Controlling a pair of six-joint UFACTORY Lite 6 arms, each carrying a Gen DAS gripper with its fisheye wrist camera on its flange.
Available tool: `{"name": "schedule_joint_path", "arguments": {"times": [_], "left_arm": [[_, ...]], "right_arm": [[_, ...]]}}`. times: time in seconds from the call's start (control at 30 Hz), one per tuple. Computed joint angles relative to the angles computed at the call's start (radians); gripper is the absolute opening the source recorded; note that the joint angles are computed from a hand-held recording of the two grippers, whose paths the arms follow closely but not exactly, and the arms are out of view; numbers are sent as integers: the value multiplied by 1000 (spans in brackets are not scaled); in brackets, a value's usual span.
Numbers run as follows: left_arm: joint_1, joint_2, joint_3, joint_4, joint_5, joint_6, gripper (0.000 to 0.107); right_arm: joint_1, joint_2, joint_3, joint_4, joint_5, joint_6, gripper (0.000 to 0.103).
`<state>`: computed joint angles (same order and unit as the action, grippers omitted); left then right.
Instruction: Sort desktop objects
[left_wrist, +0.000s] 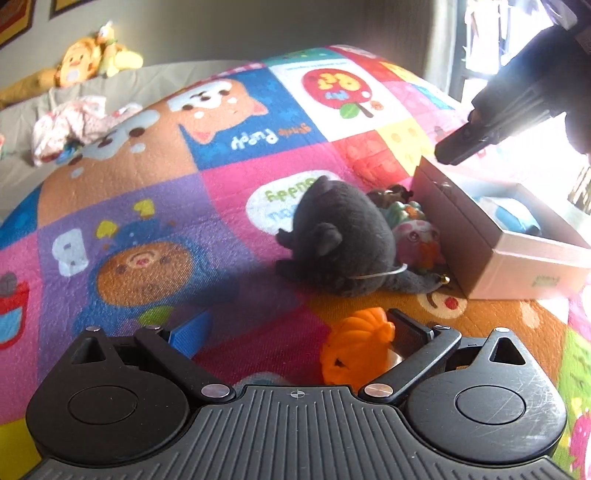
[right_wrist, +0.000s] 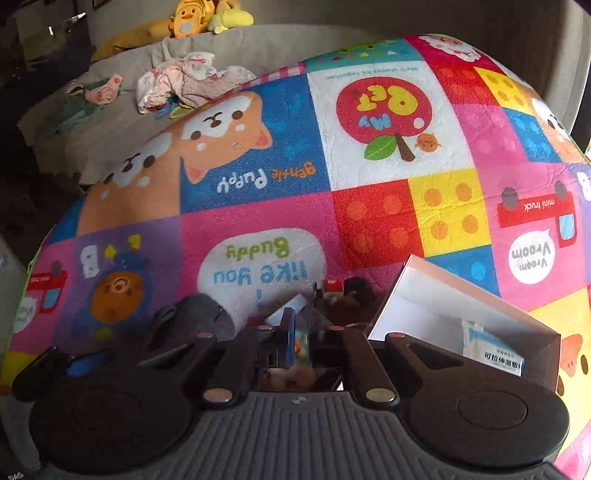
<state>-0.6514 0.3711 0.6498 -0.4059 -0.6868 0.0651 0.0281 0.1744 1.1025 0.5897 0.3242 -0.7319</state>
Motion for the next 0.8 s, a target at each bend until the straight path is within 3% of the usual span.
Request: {"name": "schedule_joint_path", "arguments": {"times": [0.03, 0.1, 0.2, 0.37, 0.43, 0.5, 0.67, 0.8], "left_arm": [[-19, -4, -5, -11, -1, 25, 102], [-62, -17, -24, -33, -9, 64, 102], [-128, -15, -41, -97, -54, 121, 102], [-116, -10, -39, -95, -60, 94, 102], [-91, -15, -45, -47, -53, 45, 102], [-74, -17, -49, -15, -48, 14, 102], [-69, -22, -57, 6, -53, -6, 102], [-71, -20, -51, -10, -42, 7, 102]], "right_arm": [[-4, 1, -8, 25, 5, -24, 8], [7, 3, -26, 12, -12, -4, 23], [69, 71, 5, -228, -84, 242, 35], [128, 296, 167, -737, -118, 748, 37], [135, 358, 219, -818, -101, 810, 37], [131, 360, 220, -745, -103, 704, 37], [102, 101, -50, -233, -193, 180, 34], [-12, -251, -315, 185, -73, -234, 34]]}}
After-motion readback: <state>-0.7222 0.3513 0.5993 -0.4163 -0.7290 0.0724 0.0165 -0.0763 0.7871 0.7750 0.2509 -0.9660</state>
